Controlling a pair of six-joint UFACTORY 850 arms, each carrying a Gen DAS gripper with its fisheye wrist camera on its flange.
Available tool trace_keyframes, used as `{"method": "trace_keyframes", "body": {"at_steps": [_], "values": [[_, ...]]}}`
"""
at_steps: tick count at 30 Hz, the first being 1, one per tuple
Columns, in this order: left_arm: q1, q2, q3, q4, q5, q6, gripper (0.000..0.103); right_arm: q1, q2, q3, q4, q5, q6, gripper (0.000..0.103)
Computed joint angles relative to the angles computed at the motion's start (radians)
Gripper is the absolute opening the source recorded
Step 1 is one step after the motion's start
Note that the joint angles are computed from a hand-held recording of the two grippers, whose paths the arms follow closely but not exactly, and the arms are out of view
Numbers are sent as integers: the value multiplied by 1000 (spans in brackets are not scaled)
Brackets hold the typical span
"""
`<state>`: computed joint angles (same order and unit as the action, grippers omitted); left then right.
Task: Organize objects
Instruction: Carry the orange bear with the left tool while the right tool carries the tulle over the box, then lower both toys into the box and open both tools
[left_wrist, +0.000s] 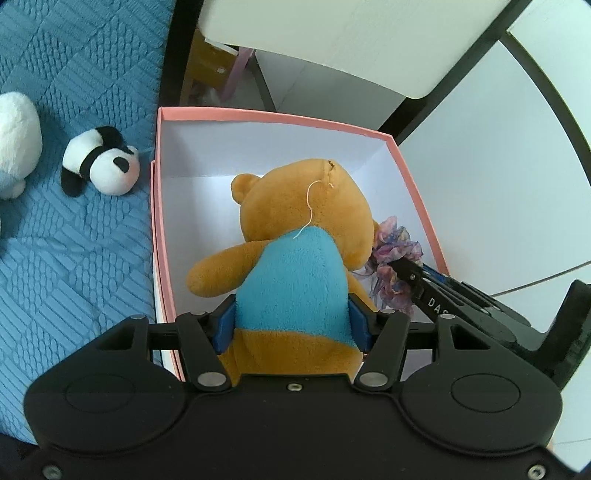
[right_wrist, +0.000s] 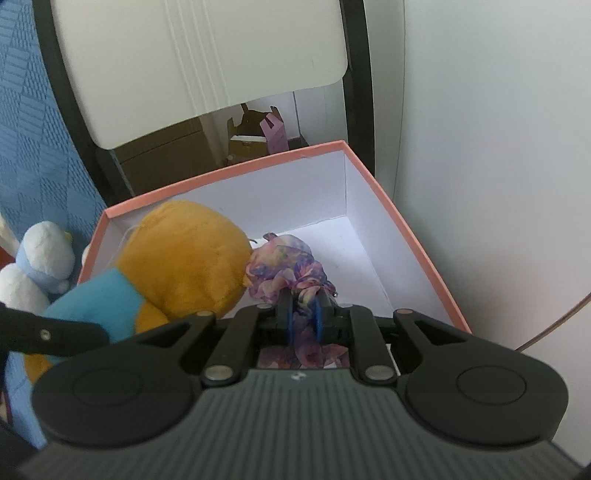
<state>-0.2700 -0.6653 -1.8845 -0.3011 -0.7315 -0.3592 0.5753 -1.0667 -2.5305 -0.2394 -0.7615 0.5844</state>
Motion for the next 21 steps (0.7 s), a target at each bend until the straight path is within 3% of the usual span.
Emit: {"method": "trace_keyframes", "body": {"at_steps": [3, 5, 7, 21], "values": [[-3, 4, -1, 15, 7, 12, 69, 2, 10, 7, -24, 7, 12, 30], [3, 16, 16, -28, 19, 55, 72, 7, 25, 19, -32, 8, 24, 47], [7, 41, 49, -76, 46, 105, 72, 12, 57, 65, -43, 37, 34, 53], [5, 313, 325, 46, 274, 59, 73, 59, 237, 254, -64, 178, 41, 54]]}}
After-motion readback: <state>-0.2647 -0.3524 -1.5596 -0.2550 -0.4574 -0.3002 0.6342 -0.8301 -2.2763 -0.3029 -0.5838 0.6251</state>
